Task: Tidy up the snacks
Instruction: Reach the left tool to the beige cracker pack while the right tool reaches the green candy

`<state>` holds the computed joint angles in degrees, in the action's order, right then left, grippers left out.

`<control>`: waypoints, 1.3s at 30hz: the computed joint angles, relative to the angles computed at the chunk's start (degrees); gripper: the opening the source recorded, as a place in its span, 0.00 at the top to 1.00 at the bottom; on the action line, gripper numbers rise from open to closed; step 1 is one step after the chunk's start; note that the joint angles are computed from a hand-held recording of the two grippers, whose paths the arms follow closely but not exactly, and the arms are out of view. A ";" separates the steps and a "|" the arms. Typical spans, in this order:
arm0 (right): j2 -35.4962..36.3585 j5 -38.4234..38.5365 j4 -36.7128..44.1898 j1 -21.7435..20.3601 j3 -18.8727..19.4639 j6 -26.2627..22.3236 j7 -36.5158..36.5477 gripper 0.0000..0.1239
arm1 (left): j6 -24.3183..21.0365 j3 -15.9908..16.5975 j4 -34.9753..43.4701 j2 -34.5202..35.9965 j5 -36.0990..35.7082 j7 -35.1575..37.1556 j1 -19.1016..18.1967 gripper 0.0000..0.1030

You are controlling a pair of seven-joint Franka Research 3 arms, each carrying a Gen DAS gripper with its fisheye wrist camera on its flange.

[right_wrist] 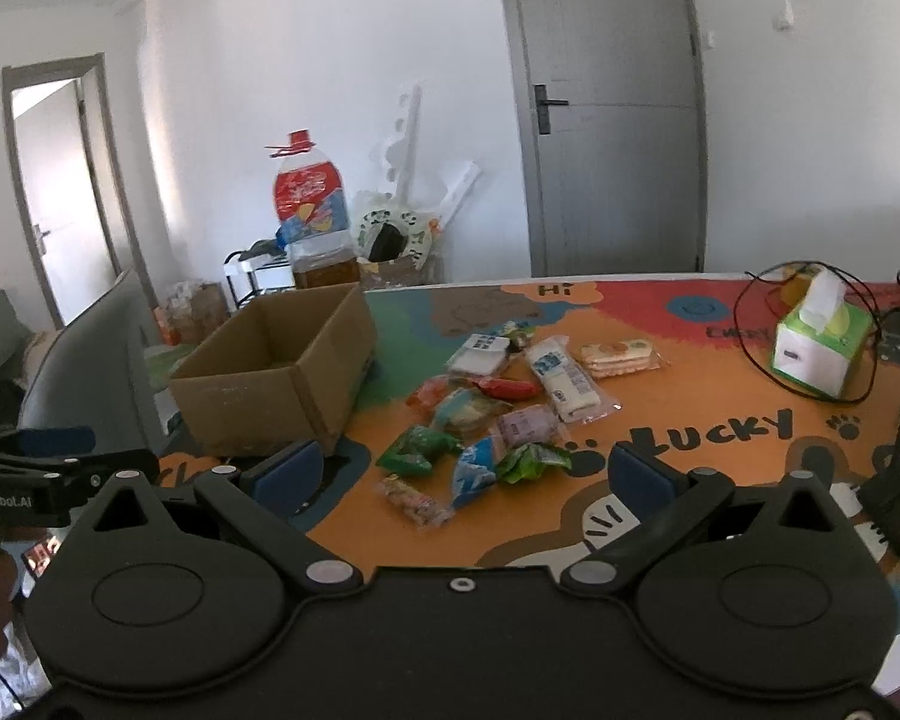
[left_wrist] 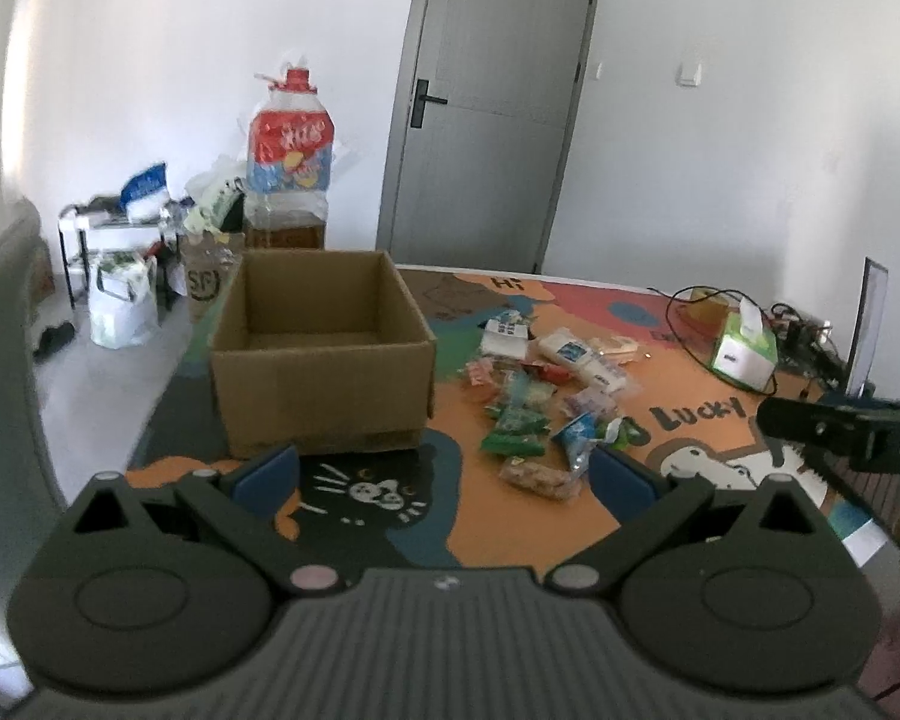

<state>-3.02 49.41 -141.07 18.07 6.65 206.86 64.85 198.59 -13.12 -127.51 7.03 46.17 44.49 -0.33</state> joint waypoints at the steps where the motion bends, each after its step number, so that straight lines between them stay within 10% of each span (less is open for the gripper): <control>1: 0.65 0.07 0.27 -0.15 -0.16 0.29 0.32 0.17 | -0.26 -1.56 1.39 1.11 2.85 -2.75 1.60 0.02; 10: 4.69 -15.77 -1.19 -2.47 -3.13 1.93 13.91 0.22 | -0.61 1.88 4.62 6.77 -9.42 8.06 -5.91 0.08; 15: 6.64 -25.08 -0.90 -4.81 -4.00 1.00 21.62 0.37 | -3.72 -4.98 8.30 10.83 -8.75 7.74 -0.90 0.19; 29: 13.37 -35.99 4.50 -10.60 -4.08 -2.50 30.62 0.45 | -8.40 -6.30 17.30 20.21 -18.15 17.00 -4.74 0.30; 39: 18.53 -46.99 9.60 -19.26 0.41 -4.94 38.35 0.44 | -11.58 -0.63 23.37 24.53 -23.12 20.53 -12.30 0.31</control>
